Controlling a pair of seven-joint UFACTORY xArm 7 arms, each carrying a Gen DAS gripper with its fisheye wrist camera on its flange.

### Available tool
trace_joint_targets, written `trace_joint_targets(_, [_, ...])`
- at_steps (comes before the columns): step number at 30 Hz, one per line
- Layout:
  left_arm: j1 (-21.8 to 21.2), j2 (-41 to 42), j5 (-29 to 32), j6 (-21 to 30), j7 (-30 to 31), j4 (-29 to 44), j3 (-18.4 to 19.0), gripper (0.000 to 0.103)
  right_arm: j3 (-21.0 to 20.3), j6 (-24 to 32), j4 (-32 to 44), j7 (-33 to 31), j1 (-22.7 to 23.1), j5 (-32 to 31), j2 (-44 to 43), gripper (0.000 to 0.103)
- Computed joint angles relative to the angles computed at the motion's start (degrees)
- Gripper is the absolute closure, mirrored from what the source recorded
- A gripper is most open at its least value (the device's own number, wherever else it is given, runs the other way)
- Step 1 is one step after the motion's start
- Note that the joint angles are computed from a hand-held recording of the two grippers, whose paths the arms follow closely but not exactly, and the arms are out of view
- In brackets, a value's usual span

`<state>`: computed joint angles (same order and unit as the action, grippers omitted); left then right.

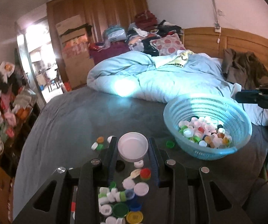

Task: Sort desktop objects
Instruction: 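Carry both caps over the blue basket and open both grippers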

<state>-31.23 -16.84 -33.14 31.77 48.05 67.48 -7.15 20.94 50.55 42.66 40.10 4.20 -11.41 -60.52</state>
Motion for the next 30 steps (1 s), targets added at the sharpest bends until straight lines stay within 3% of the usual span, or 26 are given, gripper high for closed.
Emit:
trace_joint_targets(21, [-1.97,7.37,15.17,-0.24,-10.26,8.37,-7.64,0.069,-4.76,0.81,-7.36,-2.23,-1.14,2.20,-11.20,0.100])
trace_joint_targets(30, [-3.18,13.24,20.14,3.15,-14.92,13.79,-9.98,0.069,-7.35,2.46,-9.25,-4.26,-2.15,3.08,-14.52,0.100])
